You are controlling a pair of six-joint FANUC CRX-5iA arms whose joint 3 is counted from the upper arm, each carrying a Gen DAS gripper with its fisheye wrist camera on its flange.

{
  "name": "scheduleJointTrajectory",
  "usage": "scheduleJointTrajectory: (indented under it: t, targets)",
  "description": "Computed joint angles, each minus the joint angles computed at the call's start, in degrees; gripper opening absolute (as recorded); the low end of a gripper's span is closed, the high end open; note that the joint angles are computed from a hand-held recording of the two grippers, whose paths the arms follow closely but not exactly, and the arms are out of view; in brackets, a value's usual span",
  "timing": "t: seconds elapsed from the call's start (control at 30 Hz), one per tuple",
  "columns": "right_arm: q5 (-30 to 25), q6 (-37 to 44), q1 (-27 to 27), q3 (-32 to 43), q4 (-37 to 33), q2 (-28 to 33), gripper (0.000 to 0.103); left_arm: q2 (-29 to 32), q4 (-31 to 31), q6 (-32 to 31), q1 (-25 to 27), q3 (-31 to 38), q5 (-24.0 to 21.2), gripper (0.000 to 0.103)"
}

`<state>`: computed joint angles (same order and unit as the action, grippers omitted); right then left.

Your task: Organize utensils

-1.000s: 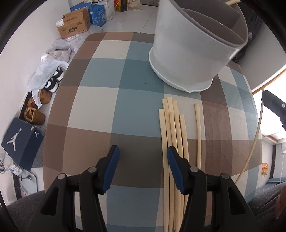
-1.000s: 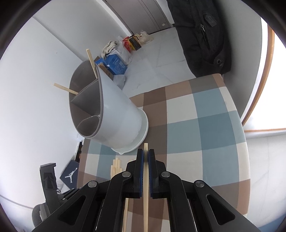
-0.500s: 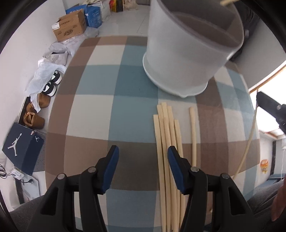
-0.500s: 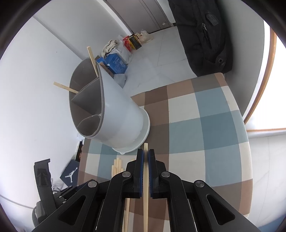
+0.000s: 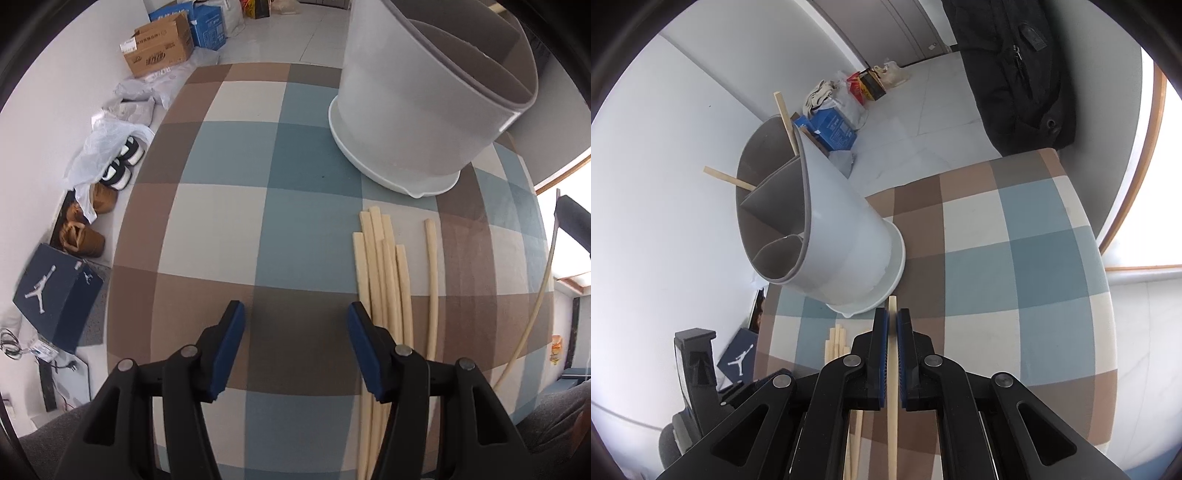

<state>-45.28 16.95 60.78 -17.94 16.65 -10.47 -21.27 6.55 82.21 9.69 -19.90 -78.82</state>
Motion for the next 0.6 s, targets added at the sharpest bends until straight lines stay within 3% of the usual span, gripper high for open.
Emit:
scheduleJointTrajectory:
  t: [0.07,0.23,0.4,0.6]
  targets:
    - [0.0,-0.1,0.1,0.0,0.2,0.0,0.004,-0.6,2.7,-0.8,1.1,-0.9,0.5,0.052]
    - [0.1,-0.8,-0.2,-0.4,0.1,-0.4,0.004,-0.3,0.9,-1.2,-1.6,-1.0,1.6,0.053]
    - [0.2,-0.6,-0.2,-0.4,0.0,-0.4,0.004,0.6,-1.8,-1.1,-3.1,0.5,0.7,0.069]
    - [0.4,-0.3,-0.3,-0.4,-0.3,-0.5,0.004,0.8,-2.3,-0.9,-1.9,0.8,0.1,0.069]
